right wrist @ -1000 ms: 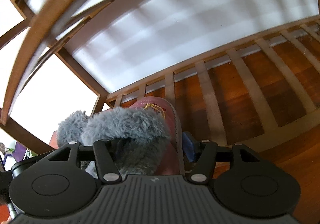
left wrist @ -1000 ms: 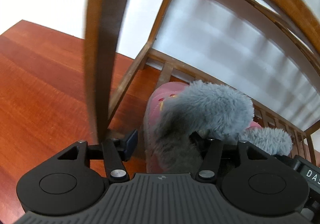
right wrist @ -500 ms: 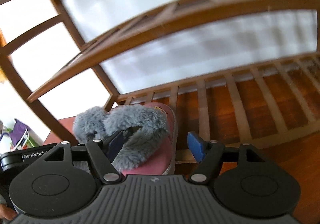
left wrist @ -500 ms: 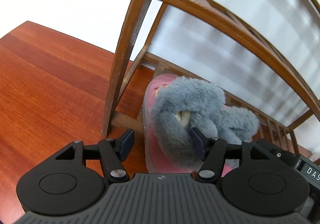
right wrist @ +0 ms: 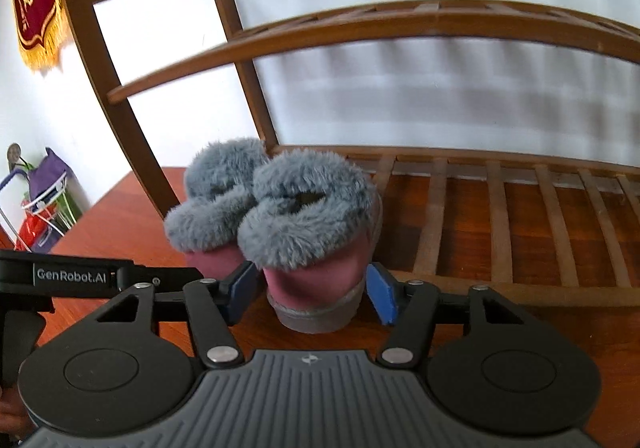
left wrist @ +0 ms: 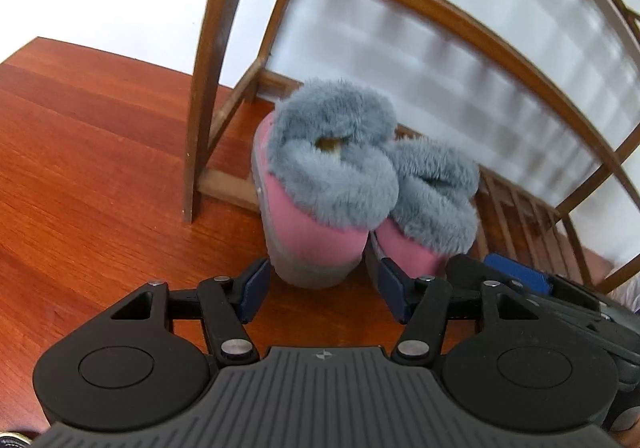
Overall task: Organize scattered shoes
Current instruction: 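Lift both pink boots with both tools and lower them onto the bottom rack shelf, then open both tools and pull them back from the boots on the shelf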
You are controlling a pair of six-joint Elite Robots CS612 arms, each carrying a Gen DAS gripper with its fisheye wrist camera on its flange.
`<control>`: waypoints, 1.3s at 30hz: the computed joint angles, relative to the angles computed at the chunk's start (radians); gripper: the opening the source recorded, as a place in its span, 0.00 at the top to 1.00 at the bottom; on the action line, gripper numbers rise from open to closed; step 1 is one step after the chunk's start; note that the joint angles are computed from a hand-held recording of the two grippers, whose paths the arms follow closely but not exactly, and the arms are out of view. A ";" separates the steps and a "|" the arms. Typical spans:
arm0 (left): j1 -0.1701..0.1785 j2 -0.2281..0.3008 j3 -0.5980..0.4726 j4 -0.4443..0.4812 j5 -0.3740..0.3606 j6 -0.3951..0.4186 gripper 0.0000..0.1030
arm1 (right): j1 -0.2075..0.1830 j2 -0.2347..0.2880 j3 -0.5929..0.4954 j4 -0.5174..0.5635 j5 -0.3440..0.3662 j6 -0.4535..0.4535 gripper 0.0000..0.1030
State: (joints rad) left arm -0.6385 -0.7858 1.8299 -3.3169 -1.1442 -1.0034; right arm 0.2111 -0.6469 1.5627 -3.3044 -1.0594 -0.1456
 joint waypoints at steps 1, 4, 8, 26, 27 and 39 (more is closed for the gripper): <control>0.001 0.001 -0.003 0.003 -0.003 0.003 0.56 | 0.000 0.002 -0.004 0.012 -0.003 -0.007 0.42; 0.005 0.009 -0.015 0.016 -0.013 0.008 0.62 | 0.001 0.005 -0.010 0.046 -0.002 -0.039 0.47; 0.009 0.013 -0.027 0.054 -0.012 -0.019 0.64 | 0.006 0.015 -0.024 0.079 -0.004 -0.067 0.49; 0.035 0.043 -0.071 0.079 0.053 -0.069 0.65 | 0.036 0.082 -0.144 0.104 -0.011 -0.009 0.54; 0.038 0.046 -0.076 0.081 0.049 -0.065 0.65 | 0.037 0.085 -0.149 0.107 -0.012 -0.009 0.54; 0.035 0.020 -0.046 0.053 -0.036 -0.073 0.64 | 0.026 0.051 -0.115 0.156 0.005 -0.010 0.52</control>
